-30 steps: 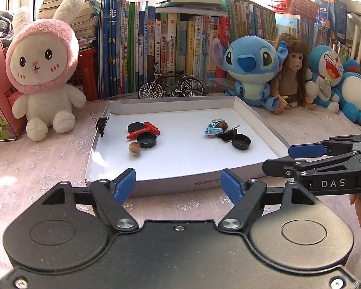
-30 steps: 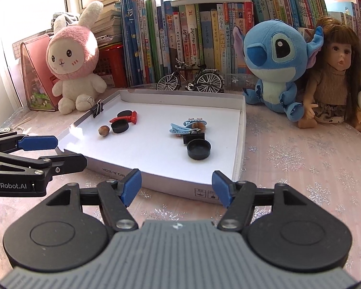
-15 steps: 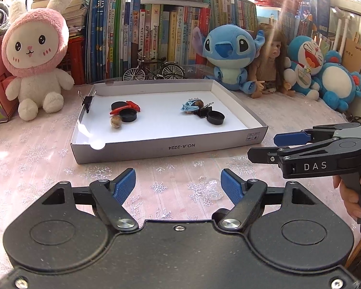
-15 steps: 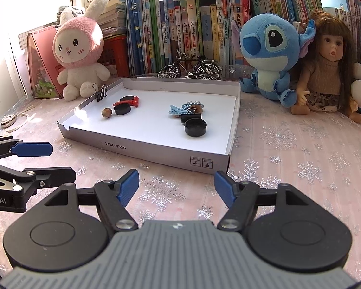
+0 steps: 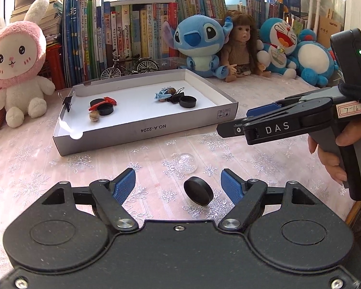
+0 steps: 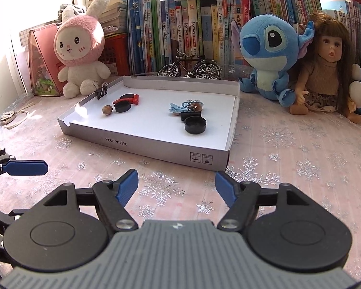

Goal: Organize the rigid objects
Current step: 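Move both open tools back from the box toward the remaining objects, then grasp the black round lid with the left tool while the right tool grasps the clear glass ball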

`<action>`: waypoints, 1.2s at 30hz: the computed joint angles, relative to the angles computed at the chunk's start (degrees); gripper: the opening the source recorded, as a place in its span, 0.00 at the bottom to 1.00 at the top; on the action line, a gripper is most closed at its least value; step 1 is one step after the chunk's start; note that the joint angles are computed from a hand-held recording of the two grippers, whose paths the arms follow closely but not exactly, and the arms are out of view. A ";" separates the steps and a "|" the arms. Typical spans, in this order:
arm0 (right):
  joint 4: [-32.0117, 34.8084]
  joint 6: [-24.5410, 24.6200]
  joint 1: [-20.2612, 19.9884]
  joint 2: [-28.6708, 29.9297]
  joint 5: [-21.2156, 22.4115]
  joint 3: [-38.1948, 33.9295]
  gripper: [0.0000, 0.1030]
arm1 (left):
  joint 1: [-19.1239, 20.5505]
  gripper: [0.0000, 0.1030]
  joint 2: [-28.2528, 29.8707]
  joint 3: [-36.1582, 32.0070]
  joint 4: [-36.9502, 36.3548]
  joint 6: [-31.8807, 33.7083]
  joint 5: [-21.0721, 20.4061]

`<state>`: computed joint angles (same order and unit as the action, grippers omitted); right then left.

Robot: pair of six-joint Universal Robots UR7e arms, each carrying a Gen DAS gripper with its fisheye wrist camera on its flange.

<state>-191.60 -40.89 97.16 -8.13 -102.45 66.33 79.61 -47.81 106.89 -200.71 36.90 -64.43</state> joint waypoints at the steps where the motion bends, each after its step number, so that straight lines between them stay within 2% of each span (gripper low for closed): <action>1: 0.08 0.07 -0.03 -0.01 -0.02 0.01 0.79 | -0.06 0.74 0.16 0.11 -0.19 0.46 0.34; 12: 0.91 -0.11 -0.02 0.28 -0.42 -0.32 0.79 | 0.48 0.74 1.14 -0.65 -2.45 0.32 5.59; 19: 2.22 -0.40 0.13 1.00 -0.25 -1.35 0.79 | 0.57 0.74 2.71 -2.22 -5.87 1.43 10.98; 22: 2.53 -0.33 0.27 1.27 -0.19 -1.59 0.79 | 0.98 0.74 2.19 -2.00 -5.26 -0.26 9.49; 25: 2.50 -0.61 0.39 1.55 -0.42 -1.91 0.79 | 1.20 0.74 1.50 -0.86 -5.25 0.39 5.79; 28: 2.54 -0.36 0.45 1.68 -0.74 -2.15 0.79 | 0.74 0.69 1.87 -0.33 -4.96 2.14 3.89; 31: 2.78 0.02 0.45 1.71 -0.82 -2.34 0.79 | 0.67 0.60 2.33 -0.97 -2.49 0.70 2.80; 36: 2.79 -0.58 0.48 1.63 -0.73 -1.98 0.79 | 1.06 0.29 3.06 -2.29 0.19 -1.97 1.24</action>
